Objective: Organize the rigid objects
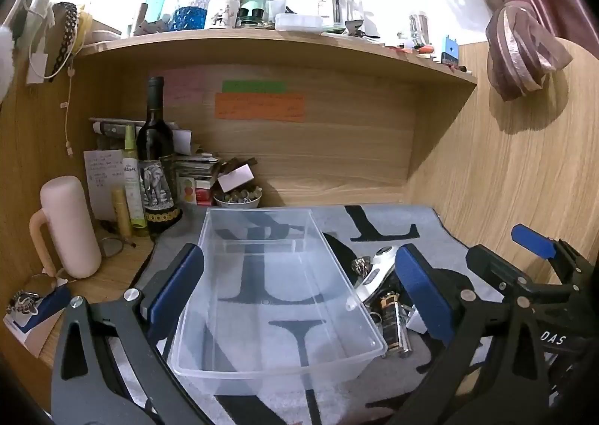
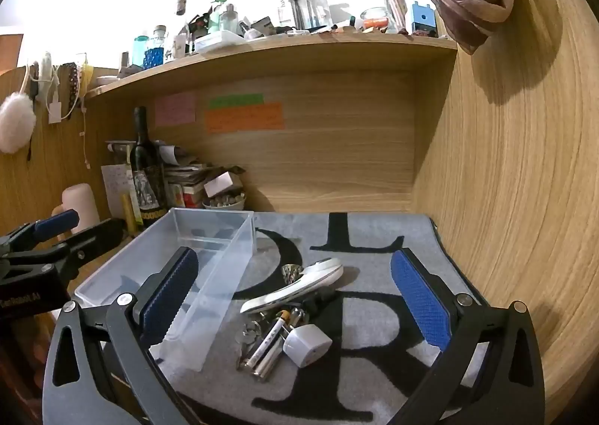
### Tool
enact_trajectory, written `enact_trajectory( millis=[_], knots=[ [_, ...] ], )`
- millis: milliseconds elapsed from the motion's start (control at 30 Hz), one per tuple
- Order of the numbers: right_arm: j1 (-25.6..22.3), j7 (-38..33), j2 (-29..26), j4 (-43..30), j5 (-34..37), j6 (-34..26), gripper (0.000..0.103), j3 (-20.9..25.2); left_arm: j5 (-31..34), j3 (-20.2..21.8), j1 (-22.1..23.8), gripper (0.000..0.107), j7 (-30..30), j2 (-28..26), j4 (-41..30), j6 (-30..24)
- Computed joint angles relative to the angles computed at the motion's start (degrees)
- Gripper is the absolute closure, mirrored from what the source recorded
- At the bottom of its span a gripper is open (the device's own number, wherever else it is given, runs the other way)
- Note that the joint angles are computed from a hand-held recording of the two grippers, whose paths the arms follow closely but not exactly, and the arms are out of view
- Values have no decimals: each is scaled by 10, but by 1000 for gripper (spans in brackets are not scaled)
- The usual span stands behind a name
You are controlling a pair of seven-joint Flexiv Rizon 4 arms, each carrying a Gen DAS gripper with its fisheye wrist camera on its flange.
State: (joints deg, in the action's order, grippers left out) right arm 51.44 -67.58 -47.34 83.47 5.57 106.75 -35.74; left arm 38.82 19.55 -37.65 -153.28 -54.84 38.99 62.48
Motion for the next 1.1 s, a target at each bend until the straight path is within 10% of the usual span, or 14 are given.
enact_trajectory(
  millis=[1100],
  knots=[
    [-6, 11, -1, -4, -10, -4, 0, 8, -5, 0, 3, 4, 5, 2, 8, 11]
  ],
)
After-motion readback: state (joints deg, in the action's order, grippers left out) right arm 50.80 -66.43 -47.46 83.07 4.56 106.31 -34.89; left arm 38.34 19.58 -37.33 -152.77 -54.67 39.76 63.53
